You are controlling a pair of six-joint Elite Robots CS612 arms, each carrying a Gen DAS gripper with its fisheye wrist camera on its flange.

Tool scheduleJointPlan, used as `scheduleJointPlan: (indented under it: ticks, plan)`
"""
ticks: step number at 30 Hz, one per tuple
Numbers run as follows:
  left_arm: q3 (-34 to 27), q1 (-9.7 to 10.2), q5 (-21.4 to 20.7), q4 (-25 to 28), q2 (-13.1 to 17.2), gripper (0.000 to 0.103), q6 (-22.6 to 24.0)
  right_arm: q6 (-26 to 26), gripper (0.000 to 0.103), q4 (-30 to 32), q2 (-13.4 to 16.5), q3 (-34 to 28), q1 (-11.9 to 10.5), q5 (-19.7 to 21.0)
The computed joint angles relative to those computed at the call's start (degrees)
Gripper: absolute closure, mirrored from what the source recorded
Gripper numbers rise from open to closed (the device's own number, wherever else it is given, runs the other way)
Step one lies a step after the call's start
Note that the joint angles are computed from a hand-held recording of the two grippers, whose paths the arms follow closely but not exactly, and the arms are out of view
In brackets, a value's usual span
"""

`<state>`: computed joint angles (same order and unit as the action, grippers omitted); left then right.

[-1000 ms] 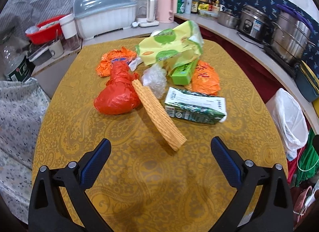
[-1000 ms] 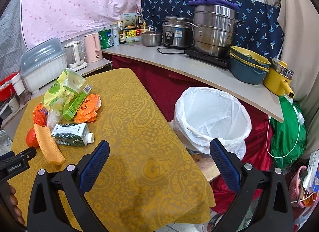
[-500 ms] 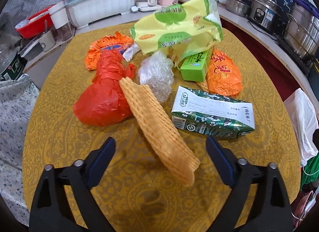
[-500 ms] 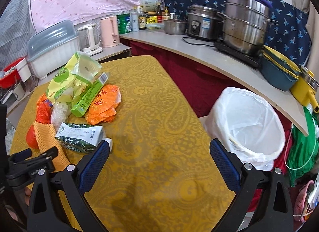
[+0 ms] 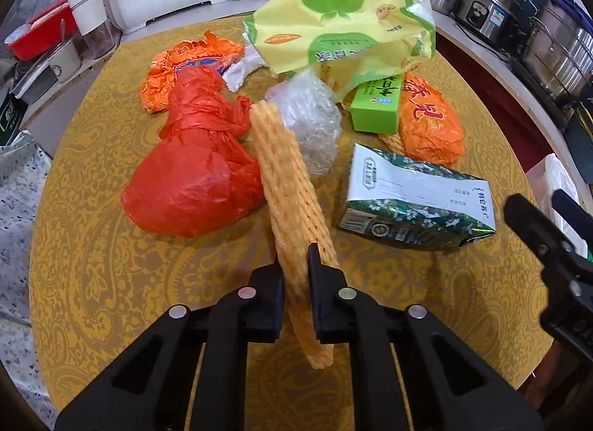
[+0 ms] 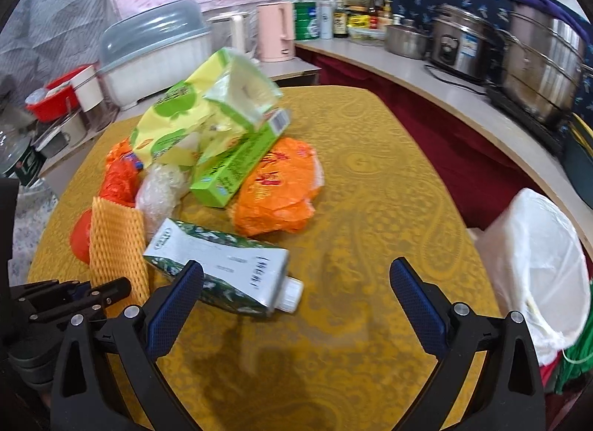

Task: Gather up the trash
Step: 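Grasp the orange mesh sleeve with the left tool while the right tool grasps the drink carton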

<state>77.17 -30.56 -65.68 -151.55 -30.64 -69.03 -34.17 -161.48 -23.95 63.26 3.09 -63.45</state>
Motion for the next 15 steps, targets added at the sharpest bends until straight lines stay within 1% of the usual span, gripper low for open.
scheduleJointPlan:
  ticks: [4,6,11,15]
  plan:
    - [0.23,0.41,-0.93,0.21,-0.05,0.092,-0.25,-3.09,0.007,4.12,1.36,-2.87,0.82,1.77]
    - [0.18,0.54,-1.45,0.09,0.06,0.092,-0.43,-5.0,0.007,7.14,2.38,-4.99,1.21,3.11]
    - [-0.11,0.9,-2.33,0.19,0.32,0.092,-0.01,-8.57,0.007,15.69,4.89,-10.19,2.18,2.18]
    - [-0.24,1.02,-2.81,0.29,0.53,0.092,-0.11,-11.33,0.007,22.89,5.17,-11.85,1.93,4.39]
